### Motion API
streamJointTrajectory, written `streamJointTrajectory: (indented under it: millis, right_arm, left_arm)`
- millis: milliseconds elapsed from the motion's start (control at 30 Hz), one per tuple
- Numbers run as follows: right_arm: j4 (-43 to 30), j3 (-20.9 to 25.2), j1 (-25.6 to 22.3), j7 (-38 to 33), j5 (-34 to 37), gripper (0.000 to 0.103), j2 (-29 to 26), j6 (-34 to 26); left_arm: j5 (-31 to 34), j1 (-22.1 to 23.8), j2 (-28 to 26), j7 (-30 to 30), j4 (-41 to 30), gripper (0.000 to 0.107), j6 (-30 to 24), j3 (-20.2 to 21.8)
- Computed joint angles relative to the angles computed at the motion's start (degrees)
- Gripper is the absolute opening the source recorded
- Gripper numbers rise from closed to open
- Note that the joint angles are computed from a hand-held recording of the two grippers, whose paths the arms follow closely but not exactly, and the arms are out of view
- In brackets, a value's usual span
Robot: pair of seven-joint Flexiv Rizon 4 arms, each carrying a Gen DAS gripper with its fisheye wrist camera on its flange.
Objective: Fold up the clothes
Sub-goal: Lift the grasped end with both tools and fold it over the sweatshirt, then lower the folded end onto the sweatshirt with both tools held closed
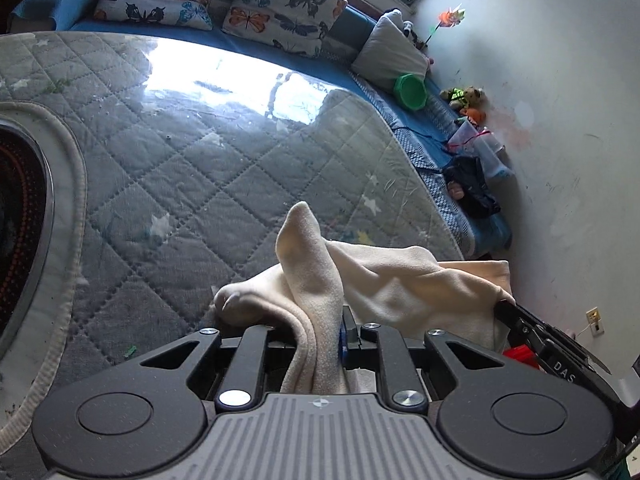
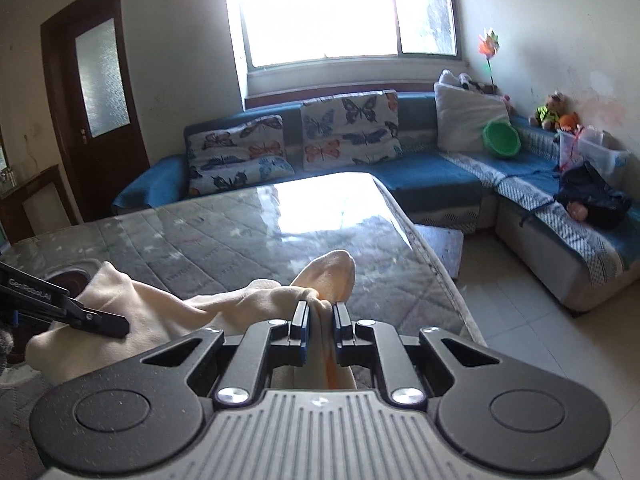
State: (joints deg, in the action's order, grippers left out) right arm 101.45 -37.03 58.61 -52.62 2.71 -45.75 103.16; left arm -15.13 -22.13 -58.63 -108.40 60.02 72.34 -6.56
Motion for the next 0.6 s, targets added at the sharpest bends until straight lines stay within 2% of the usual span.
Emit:
streamJointTrajectory:
  millis: [233, 300, 533, 600]
  right_arm:
    - [-0.3, 1.7, -1.7, 1.7, -0.9, 0.012, -0.8, -1.7]
    - [-0.6, 1.7, -1.9, 2.5, -1.6, 0.013, -1.1, -2.5]
    - [0.0, -1.5, 0.1, 5.1, -2.7, 0.017, -2.3, -2.6]
    - [-0.3, -1.5, 0.1, 4.9, -3.2, 0.021, -2.2, -2.5]
  left_arm:
    - [1.0, -0.4, 0.5, -1.7, 0.9, 0.025, -1.1, 1.9]
    - [1.8, -0.9, 0.8, -3.0, 1.1, 0.040, -1.5, 3.2]
    - [4.5, -1.3, 1.6, -6.9, 1.5, 0.044, -1.6, 6.1]
    - [5.1, -1.4, 1.4, -8.0, 1.0, 0.044, -1.7, 6.7]
